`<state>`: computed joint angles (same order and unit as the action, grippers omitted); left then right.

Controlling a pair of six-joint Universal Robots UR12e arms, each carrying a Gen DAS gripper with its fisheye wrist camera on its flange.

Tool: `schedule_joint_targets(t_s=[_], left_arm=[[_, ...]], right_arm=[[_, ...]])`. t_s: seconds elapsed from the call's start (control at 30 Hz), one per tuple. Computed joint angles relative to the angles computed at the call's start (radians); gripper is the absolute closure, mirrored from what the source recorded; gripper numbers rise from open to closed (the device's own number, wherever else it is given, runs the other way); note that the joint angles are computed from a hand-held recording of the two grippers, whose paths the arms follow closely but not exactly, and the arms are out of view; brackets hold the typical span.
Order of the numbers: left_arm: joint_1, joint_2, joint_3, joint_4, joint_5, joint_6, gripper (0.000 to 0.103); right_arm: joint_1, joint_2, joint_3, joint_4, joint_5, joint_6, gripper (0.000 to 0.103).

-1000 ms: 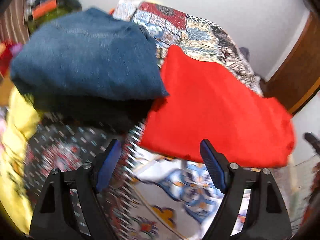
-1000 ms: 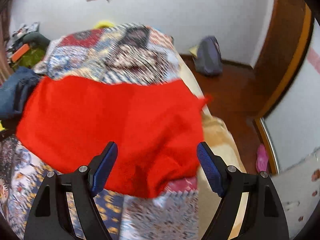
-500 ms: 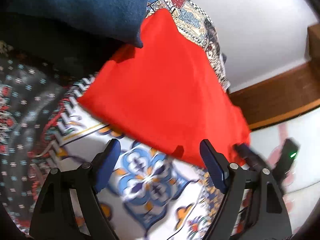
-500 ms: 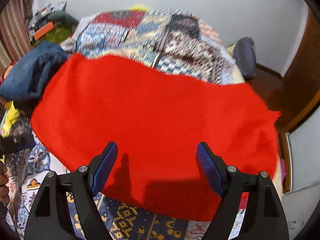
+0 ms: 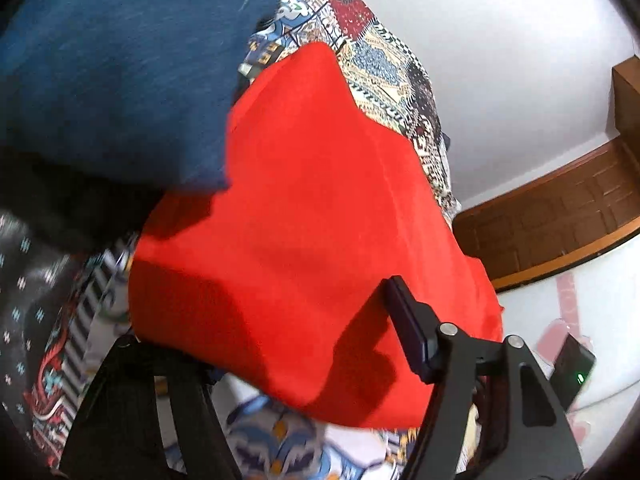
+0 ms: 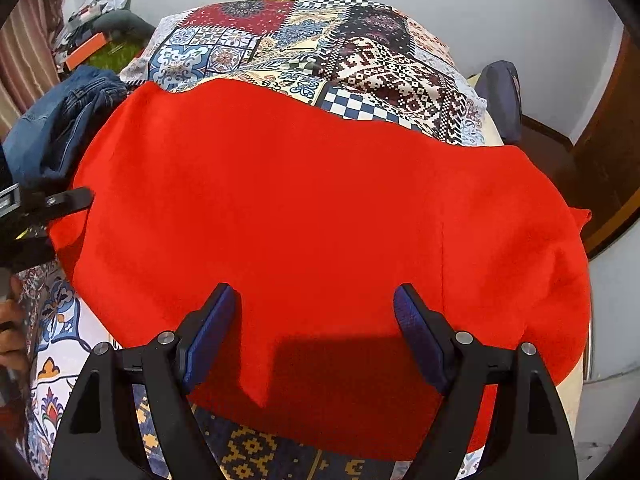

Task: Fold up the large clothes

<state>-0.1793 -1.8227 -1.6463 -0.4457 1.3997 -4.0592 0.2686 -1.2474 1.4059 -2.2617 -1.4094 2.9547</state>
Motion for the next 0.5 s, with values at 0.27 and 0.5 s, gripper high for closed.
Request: schedule_joint_targets(t_s=[0.27, 0.5], left_arm=[[-0.052, -0.051, 0.117, -0.142, 0.18, -0.032, 0.087], [-0.09, -0.041, 0.177, -0.127, 0.285, 0.099, 0.093]], right_arm=[[0.002, -0.012, 0.003, 0.01, -0.019, -0.005, 0.024], [-0.018, -0.034, 0.005, 0.022, -0.004, 0.029, 0.024]])
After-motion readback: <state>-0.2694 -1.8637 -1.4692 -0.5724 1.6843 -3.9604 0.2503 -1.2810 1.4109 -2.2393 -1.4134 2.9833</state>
